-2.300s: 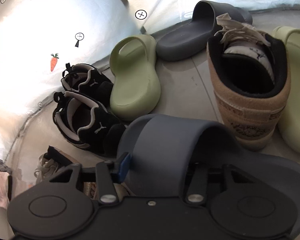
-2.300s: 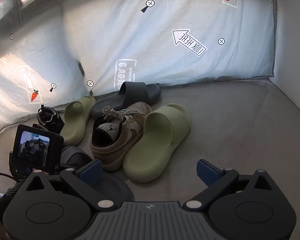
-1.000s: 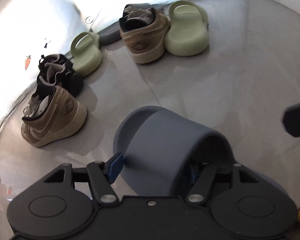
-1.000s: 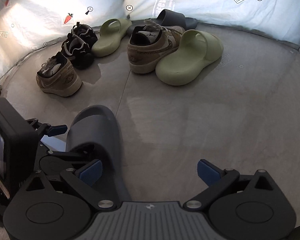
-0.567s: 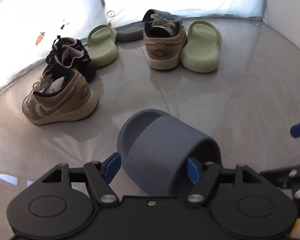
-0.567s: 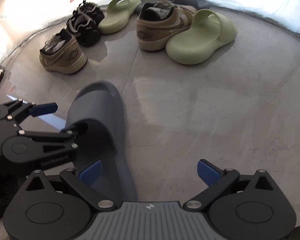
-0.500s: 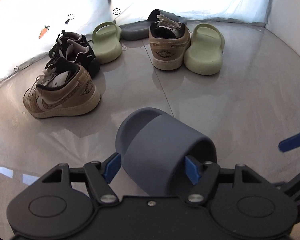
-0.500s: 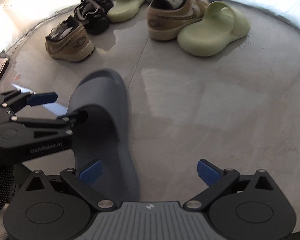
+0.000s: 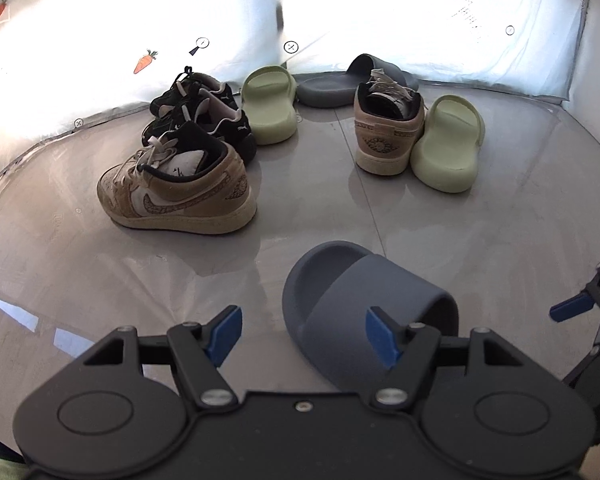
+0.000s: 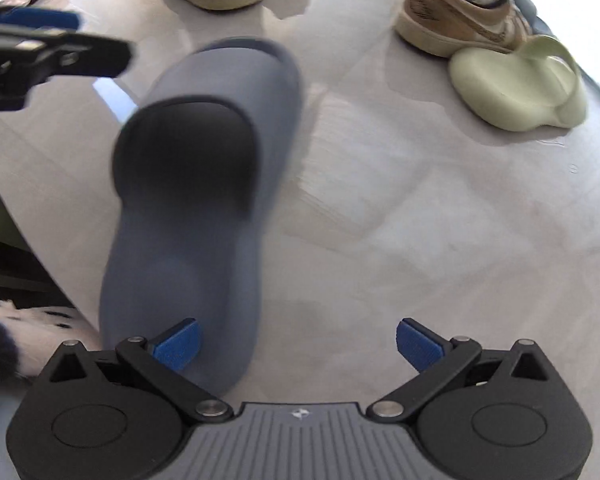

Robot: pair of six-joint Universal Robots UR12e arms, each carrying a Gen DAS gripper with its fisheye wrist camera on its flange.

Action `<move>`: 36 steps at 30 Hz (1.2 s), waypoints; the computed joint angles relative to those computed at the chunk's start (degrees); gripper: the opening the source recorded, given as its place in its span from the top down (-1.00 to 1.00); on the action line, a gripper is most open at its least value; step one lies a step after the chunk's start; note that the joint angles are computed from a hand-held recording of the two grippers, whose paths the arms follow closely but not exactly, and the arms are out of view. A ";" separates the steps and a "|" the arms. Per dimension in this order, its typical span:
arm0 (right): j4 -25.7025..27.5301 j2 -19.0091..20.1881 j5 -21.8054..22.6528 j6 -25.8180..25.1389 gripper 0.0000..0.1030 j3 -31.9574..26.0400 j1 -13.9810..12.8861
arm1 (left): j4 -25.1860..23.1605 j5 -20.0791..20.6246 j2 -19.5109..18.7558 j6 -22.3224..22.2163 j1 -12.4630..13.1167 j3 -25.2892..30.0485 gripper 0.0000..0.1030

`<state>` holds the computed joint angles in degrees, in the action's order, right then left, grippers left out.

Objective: Organize scattered shoes
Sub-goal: 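Carry the dark grey slide out of the pile and set it down with the left tool, then grasp the dark grey slide by its strap with the right tool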

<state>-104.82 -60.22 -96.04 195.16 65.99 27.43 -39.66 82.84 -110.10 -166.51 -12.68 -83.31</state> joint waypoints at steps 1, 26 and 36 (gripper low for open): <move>-0.92 -0.41 -1.87 -1.05 -0.98 0.76 -0.11 | -0.24 0.10 -0.01 -0.62 0.12 0.01 -0.34; -18.94 2.21 -16.55 11.01 -0.94 -0.02 2.43 | -2.71 -0.10 -1.39 -2.87 0.28 1.71 -0.35; -19.91 4.40 -16.54 4.16 -0.78 -2.16 5.14 | -2.60 -0.16 -0.99 -6.02 0.71 0.96 -0.35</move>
<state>-124.73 -55.82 -112.58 199.32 63.82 32.56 -42.27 82.67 -111.09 -172.53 -11.97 -82.35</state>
